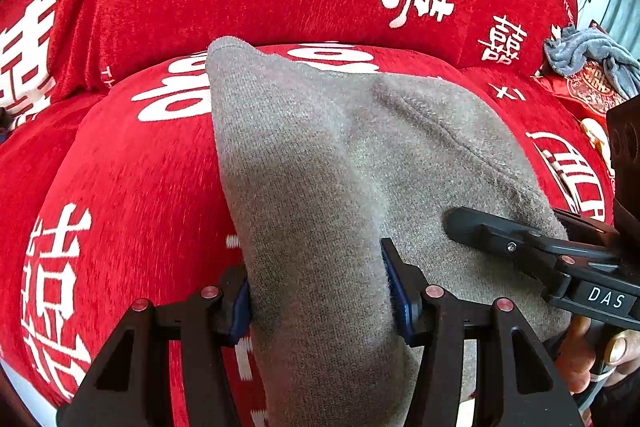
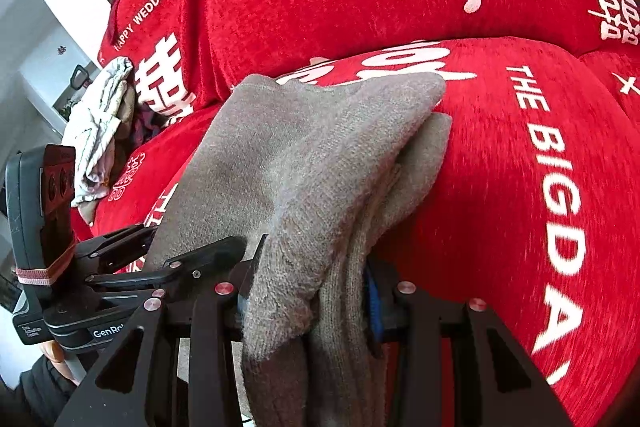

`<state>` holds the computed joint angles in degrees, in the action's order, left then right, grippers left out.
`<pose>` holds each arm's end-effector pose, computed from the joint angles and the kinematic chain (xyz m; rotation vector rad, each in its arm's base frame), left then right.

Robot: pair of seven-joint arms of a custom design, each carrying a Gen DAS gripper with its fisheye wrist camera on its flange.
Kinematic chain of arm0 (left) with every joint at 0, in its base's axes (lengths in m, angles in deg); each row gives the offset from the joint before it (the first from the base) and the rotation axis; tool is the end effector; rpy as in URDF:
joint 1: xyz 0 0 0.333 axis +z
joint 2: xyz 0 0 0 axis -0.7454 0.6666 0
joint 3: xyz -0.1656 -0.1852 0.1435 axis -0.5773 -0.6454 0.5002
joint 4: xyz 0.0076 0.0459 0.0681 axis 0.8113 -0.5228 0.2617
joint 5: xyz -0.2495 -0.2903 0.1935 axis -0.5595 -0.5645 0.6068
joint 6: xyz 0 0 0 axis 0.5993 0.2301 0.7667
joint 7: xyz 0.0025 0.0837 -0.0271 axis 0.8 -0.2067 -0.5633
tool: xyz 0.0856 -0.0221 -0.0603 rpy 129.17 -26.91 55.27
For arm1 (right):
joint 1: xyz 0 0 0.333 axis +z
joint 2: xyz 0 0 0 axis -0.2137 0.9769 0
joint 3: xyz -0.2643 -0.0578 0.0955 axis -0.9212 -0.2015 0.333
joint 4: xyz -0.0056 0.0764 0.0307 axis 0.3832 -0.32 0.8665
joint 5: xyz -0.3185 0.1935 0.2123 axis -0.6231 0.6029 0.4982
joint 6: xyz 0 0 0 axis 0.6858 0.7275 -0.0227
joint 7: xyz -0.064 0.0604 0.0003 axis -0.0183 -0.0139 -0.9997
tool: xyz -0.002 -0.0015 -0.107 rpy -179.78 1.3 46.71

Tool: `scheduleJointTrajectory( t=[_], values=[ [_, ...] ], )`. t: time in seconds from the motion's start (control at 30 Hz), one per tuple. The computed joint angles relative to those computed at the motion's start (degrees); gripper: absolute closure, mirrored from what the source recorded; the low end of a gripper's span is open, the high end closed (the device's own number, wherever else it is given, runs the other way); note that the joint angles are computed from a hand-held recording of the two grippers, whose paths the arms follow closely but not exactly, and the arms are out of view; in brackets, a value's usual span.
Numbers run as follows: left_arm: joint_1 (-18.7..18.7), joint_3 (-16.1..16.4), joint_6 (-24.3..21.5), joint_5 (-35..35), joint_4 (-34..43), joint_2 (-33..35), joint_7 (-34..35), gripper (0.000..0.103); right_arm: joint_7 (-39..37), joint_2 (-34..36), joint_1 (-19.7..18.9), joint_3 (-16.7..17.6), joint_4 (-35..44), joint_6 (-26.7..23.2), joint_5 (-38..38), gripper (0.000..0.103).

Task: Fold small clothes

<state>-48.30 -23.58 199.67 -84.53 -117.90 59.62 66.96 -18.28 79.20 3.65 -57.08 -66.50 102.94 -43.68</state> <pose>0.5946 -0.0502 0.3859 -1.7157 2.2593 -0.7640 0.5899 0.2387 0.3704 -1.7375 1.6391 -0.0318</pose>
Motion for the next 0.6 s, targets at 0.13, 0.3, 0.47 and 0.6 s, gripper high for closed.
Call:
scheduleJointTrajectory(
  t=[0.13,0.3,0.47,0.6],
  values=[
    [-0.36,0.08,1.66,-0.29,-3.02,-2.28,0.8,0.046,-1.84,-1.58,0.32,0.51,-2.2,1.04,2.44,0.06],
    [-1.21,0.68,3.29,-1.08,-5.88,-4.36,1.67,0.046,-4.84,-2.95,1.17,0.5,-4.25,2.21,6.25,0.06],
    [-2.17,1.39,4.69,-2.24,-7.99,-5.76,2.94,0.046,-8.06,-3.89,2.18,0.21,-5.78,3.35,9.27,0.06],
    [-2.25,1.54,5.86,-0.87,-9.05,-6.27,1.61,0.034,-5.21,-4.12,3.26,-0.62,-6.8,4.76,5.32,0.054]
  ],
)
